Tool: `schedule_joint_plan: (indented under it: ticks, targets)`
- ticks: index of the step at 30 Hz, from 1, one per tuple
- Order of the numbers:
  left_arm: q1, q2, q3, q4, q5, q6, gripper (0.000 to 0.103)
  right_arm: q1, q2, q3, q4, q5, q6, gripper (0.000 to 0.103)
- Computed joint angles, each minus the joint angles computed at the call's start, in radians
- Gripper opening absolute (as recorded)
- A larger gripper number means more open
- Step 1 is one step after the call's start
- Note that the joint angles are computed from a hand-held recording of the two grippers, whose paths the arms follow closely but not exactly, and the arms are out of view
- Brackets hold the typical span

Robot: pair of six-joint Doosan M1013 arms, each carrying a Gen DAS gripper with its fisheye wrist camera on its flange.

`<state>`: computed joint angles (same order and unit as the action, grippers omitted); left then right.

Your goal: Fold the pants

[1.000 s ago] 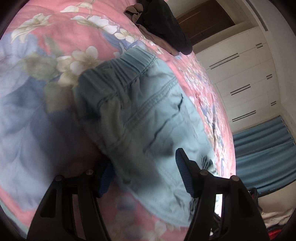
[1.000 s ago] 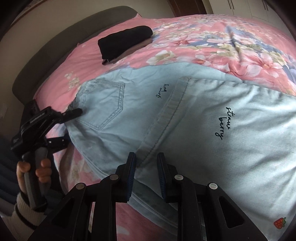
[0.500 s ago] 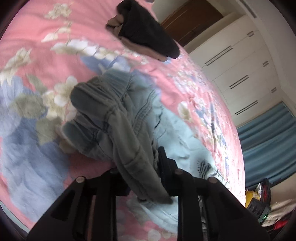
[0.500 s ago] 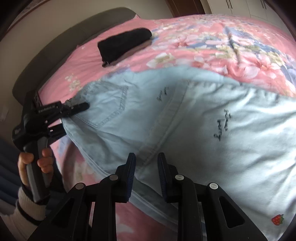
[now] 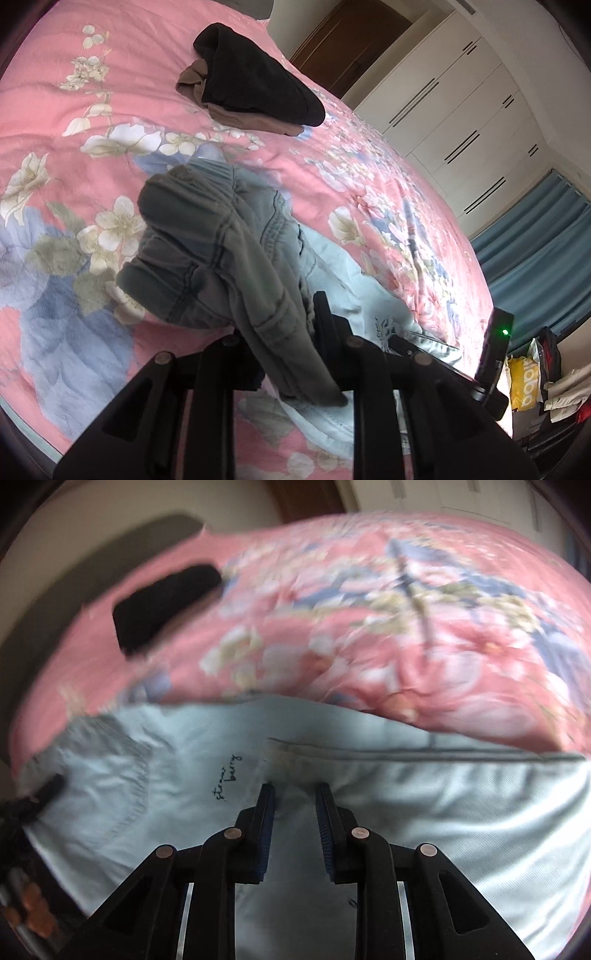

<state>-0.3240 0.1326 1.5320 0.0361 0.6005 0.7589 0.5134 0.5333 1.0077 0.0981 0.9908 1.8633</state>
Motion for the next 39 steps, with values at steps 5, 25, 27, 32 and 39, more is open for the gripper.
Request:
schedule_joint_plan:
  ticks: [5, 25, 27, 32, 39]
  targets:
    - [0.001, 0.003, -0.004, 0.003, 0.004, 0.004, 0.021, -0.014, -0.005, -0.013, 0.050, 0.046, -0.046, 0.025]
    - [-0.014, 0.029, -0.050, 0.026, 0.056, 0.014, 0.021, 0.055, -0.161, 0.219, 0.033, 0.022, -0.269, 0.025]
    - [-0.018, 0.024, -0.054, 0.025, 0.056, 0.028, 0.021, 0.051, -0.156, 0.205, 0.046, 0.039, -0.247, 0.026]
    - [-0.049, 0.019, -0.085, 0.078, 0.055, 0.072, 0.021, -0.014, -0.187, 0.243, 0.318, -0.006, -0.292, 0.028]
    - [-0.110, 0.063, -0.181, 0.030, 0.059, 0.265, 0.021, -0.119, -0.265, 0.370, 0.581, -0.164, -0.254, 0.044]
